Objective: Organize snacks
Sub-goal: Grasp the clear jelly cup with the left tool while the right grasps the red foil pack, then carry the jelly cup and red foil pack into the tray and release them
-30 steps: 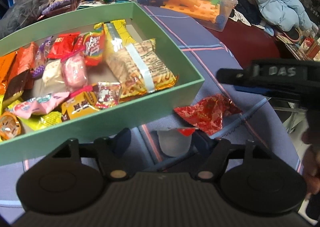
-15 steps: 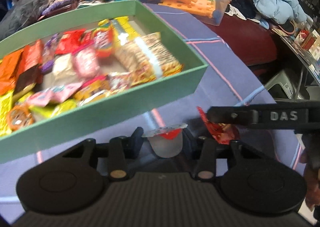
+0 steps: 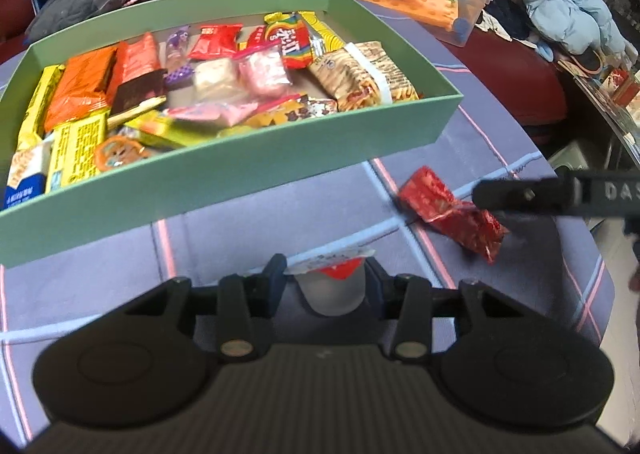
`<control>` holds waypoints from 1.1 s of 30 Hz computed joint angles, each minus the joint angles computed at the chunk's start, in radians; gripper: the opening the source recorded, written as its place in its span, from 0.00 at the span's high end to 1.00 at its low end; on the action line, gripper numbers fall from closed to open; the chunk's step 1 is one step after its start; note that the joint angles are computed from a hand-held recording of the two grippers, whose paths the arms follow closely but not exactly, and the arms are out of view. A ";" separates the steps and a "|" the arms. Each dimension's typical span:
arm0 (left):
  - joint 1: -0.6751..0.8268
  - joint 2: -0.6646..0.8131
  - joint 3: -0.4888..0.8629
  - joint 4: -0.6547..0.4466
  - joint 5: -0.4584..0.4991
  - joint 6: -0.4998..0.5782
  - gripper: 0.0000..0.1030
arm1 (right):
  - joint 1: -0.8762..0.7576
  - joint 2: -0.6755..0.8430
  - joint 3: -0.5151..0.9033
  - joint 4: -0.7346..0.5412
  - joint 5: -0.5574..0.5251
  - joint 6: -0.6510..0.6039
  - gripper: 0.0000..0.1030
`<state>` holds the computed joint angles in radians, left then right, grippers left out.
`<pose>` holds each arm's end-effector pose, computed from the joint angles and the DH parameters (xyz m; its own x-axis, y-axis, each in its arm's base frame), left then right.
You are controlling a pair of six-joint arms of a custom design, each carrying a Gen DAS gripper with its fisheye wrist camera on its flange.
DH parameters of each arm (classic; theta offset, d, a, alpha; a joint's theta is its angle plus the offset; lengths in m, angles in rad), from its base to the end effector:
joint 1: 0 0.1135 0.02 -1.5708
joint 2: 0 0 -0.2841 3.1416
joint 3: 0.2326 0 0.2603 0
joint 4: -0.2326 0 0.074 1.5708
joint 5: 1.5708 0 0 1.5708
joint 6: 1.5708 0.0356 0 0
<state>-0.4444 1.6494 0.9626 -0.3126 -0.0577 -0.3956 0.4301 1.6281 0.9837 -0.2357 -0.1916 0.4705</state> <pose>0.3038 -0.1424 0.1904 -0.8553 -0.0188 -0.5177 0.0774 0.9835 -0.1636 0.3100 0.1497 0.2090 -0.8600 0.0951 -0.5013 -0.1455 0.8959 0.4196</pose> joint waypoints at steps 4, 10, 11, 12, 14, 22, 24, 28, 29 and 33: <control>0.009 -0.027 -0.025 0.000 0.007 -0.013 0.60 | 0.022 0.058 0.072 -0.027 0.040 -0.076 0.36; 0.030 -0.048 -0.060 0.022 0.024 -0.007 0.60 | 0.051 0.130 0.136 -0.100 0.002 -0.111 0.33; 0.029 -0.048 -0.060 0.024 0.023 -0.008 0.60 | 0.063 0.124 0.125 -0.089 0.014 -0.105 0.36; 0.029 -0.047 -0.061 0.027 0.022 -0.007 0.60 | 0.079 0.117 0.118 -0.086 0.040 -0.110 0.42; 0.028 -0.047 -0.063 0.033 0.022 -0.007 0.60 | 0.111 0.120 0.124 -0.098 0.088 -0.129 0.58; 0.035 -0.063 -0.094 0.067 0.029 -0.006 0.60 | 0.151 0.145 0.131 -0.058 0.146 -0.112 0.61; 0.032 -0.065 -0.097 0.071 0.026 -0.006 0.60 | 0.155 0.155 0.133 -0.043 0.154 -0.108 0.60; 0.031 -0.067 -0.102 0.076 0.024 0.002 0.60 | 0.168 0.164 0.132 -0.019 0.179 -0.108 0.59; 0.028 -0.069 -0.101 0.071 0.018 0.007 0.60 | 0.175 0.166 0.133 -0.020 0.193 -0.114 0.61; 0.028 -0.085 -0.093 0.036 0.016 0.009 0.60 | 0.175 0.155 0.135 -0.036 0.176 -0.116 0.64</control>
<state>-0.4166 1.5648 0.8693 -0.2764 -0.0414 -0.3864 0.6048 1.7835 1.1186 -0.2714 -0.0158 0.3540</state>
